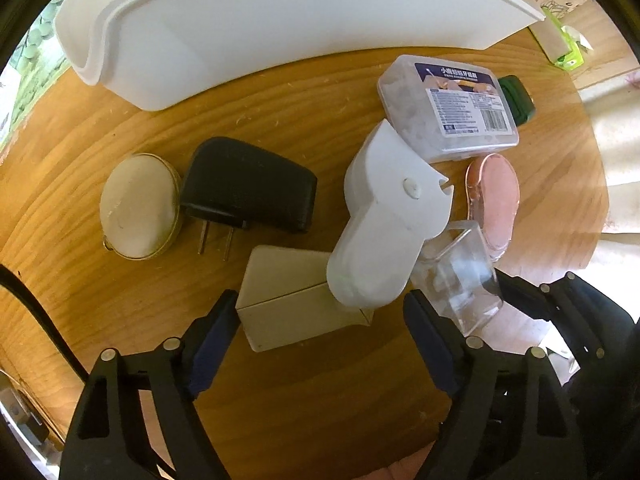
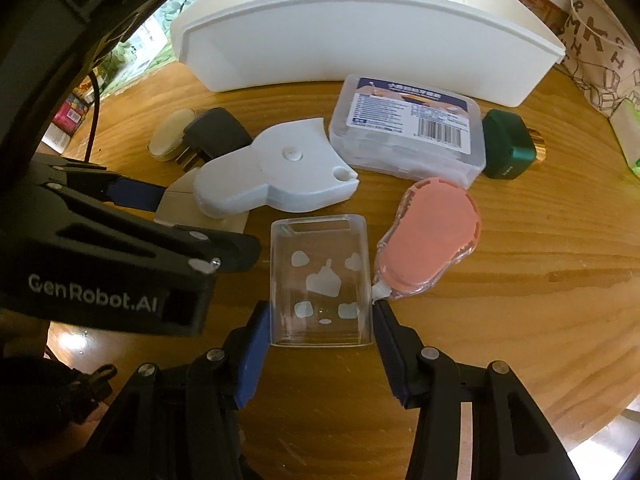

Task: Organize rigid objects
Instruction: 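Grasp the beige square block with the left tool while the right tool grasps the clear plastic box, then carry the beige block with the left tool while the right tool carries the clear box to the bin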

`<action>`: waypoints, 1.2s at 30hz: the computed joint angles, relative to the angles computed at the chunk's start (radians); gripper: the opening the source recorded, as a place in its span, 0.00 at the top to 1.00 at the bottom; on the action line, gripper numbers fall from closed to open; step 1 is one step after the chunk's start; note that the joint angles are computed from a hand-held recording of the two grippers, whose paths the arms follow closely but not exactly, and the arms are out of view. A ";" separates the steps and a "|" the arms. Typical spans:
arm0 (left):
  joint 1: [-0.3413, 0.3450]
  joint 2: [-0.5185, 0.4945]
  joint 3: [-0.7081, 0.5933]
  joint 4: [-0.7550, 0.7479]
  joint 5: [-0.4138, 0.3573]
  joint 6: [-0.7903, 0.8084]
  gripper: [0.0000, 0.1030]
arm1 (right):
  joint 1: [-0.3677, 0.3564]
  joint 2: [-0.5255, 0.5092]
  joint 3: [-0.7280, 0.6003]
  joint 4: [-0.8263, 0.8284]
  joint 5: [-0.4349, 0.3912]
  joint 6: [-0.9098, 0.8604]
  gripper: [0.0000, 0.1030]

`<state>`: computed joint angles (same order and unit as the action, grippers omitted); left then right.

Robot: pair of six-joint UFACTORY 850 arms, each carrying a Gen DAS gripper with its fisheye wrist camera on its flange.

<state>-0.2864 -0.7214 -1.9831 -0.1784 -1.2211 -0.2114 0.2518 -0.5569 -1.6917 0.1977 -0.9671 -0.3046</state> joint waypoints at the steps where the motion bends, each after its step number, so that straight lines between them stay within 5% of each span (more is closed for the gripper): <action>1: 0.000 0.002 0.002 0.004 0.001 -0.003 0.21 | -0.002 0.001 0.001 -0.001 0.000 0.001 0.50; 5: 0.003 0.014 0.014 0.032 0.007 -0.023 0.34 | -0.003 0.004 0.004 -0.010 0.002 0.007 0.51; 22: 0.055 0.144 0.207 -0.055 0.094 -0.021 0.34 | -0.009 0.066 0.082 -0.059 0.025 0.028 0.51; 36: 0.106 0.332 0.454 -0.147 0.202 -0.027 0.35 | -0.067 0.085 0.064 -0.021 -0.078 -0.019 0.51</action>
<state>-0.1803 -0.3899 -1.5287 -0.3252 -1.0187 -0.2382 0.1847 -0.4721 -1.6279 0.1771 -1.0448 -0.3232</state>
